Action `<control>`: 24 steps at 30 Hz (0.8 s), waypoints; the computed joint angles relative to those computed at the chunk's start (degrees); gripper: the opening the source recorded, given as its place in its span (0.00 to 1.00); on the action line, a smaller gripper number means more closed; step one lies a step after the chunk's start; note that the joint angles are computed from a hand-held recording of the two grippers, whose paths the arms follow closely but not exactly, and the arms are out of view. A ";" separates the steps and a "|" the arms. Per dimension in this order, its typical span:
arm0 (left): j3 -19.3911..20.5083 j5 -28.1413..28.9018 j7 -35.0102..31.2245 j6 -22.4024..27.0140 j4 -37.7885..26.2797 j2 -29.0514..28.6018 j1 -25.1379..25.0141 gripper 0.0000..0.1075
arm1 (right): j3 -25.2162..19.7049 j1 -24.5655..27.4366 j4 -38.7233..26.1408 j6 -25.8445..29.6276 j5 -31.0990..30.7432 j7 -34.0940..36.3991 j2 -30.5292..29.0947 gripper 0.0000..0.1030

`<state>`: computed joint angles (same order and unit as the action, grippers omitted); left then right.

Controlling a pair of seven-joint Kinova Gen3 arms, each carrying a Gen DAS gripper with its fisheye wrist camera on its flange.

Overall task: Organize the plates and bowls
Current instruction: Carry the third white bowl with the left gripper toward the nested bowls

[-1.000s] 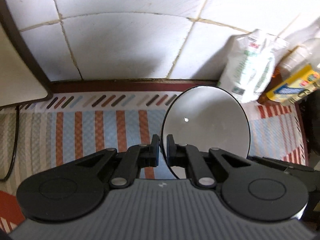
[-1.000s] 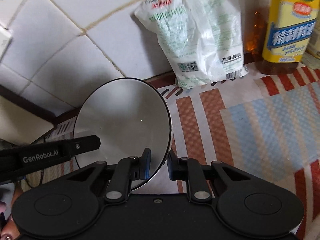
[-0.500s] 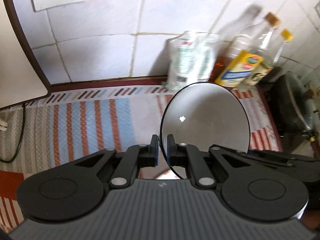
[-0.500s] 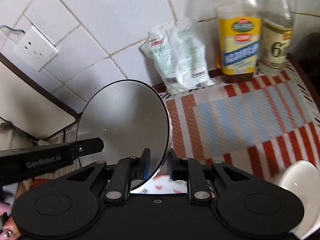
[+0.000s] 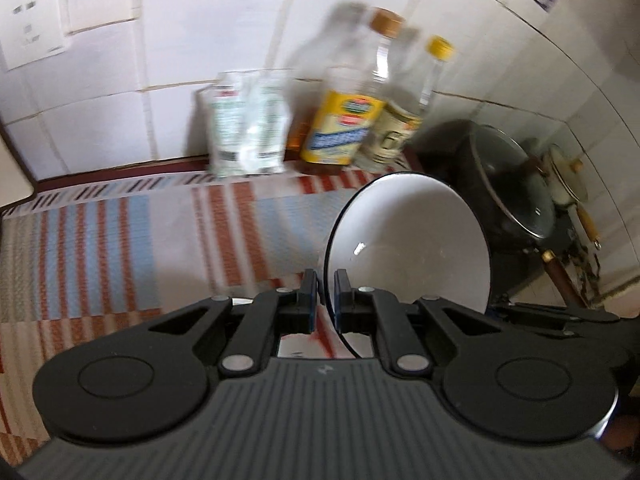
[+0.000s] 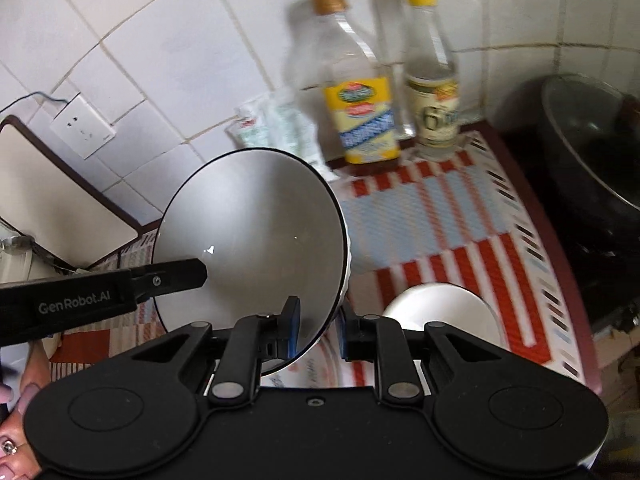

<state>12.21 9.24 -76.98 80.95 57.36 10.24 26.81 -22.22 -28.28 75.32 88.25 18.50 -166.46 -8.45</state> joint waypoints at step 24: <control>1.05 -8.30 9.97 4.00 -2.32 10.40 15.46 0.06 | 2.29 12.66 17.76 -3.22 -12.56 10.75 -11.37 0.23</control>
<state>13.25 0.94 -67.00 84.95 55.04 20.64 42.27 -19.93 -15.62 93.08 85.03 5.94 -155.71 -19.82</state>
